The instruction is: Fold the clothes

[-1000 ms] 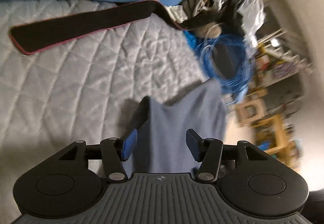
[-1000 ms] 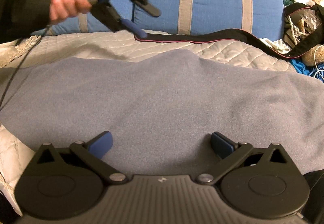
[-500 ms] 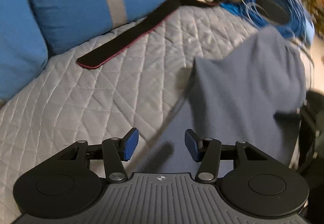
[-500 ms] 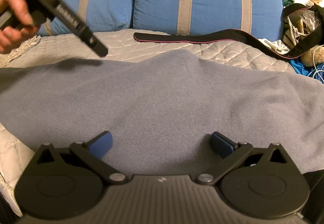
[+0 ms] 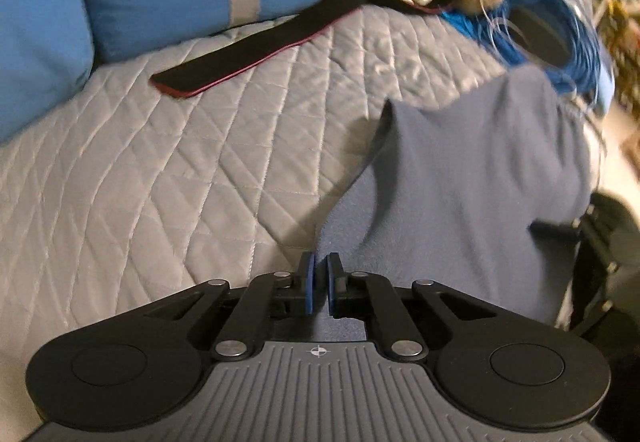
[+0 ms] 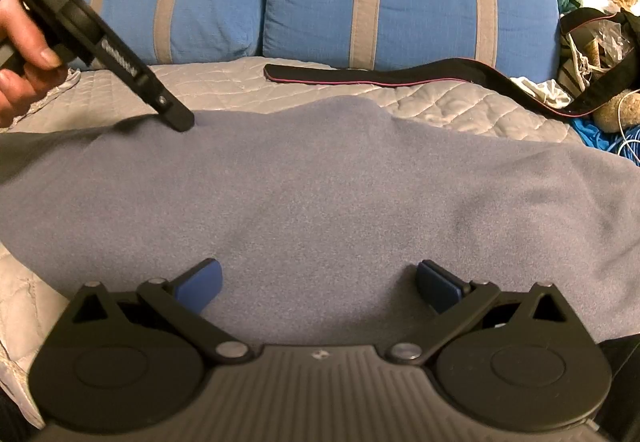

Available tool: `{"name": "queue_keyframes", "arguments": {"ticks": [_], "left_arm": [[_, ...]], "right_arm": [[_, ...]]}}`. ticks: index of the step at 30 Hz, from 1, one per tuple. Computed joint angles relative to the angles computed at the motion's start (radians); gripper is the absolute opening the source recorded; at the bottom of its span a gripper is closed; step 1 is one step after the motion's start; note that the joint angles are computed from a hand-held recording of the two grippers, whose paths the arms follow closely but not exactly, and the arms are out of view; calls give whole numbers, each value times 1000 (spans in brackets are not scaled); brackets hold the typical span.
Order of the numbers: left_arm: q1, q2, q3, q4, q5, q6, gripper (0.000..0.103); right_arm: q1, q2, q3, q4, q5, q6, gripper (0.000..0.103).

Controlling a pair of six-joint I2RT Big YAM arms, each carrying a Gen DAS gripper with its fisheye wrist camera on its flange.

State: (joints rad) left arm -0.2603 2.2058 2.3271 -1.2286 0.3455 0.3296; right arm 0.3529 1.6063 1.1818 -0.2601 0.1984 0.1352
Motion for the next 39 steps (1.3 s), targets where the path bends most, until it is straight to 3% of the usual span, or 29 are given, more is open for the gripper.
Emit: {"name": "queue_keyframes", "arguments": {"ticks": [7, 13, 17, 18, 21, 24, 26, 27, 28, 35, 39], "left_arm": [[53, 89, 146, -115, 142, -187, 4], [67, 34, 56, -24, 76, -200, 0], [68, -9, -14, 54, 95, -164, 2], [64, -11, -18, 63, 101, -155, 7], [54, 27, 38, 28, 138, -147, 43], [42, 74, 97, 15, 186, -148, 44], [36, 105, 136, 2, 209, -151, 40], [32, 112, 139, 7, 204, -153, 16], [26, 119, 153, -1, 175, -156, 2], [35, 80, 82, 58, 139, -173, 2], [39, 75, 77, 58, 126, -198, 2]], "right_arm": [[-1, 1, 0, 1, -2, -1, 102], [0, 1, 1, 0, 0, 0, 102], [1, 1, 0, 1, 2, 0, 102], [1, 0, -1, 2, 2, 0, 102], [2, 0, -1, 2, 4, 0, 102], [2, 0, -1, 2, 3, 0, 102], [2, 0, -1, 1, 3, 0, 102], [3, 0, -1, 2, 3, 0, 102], [3, 0, -1, 2, 3, 0, 102], [3, 1, 1, 2, 5, 0, 102], [5, 1, 2, 1, 7, 0, 102]]}}
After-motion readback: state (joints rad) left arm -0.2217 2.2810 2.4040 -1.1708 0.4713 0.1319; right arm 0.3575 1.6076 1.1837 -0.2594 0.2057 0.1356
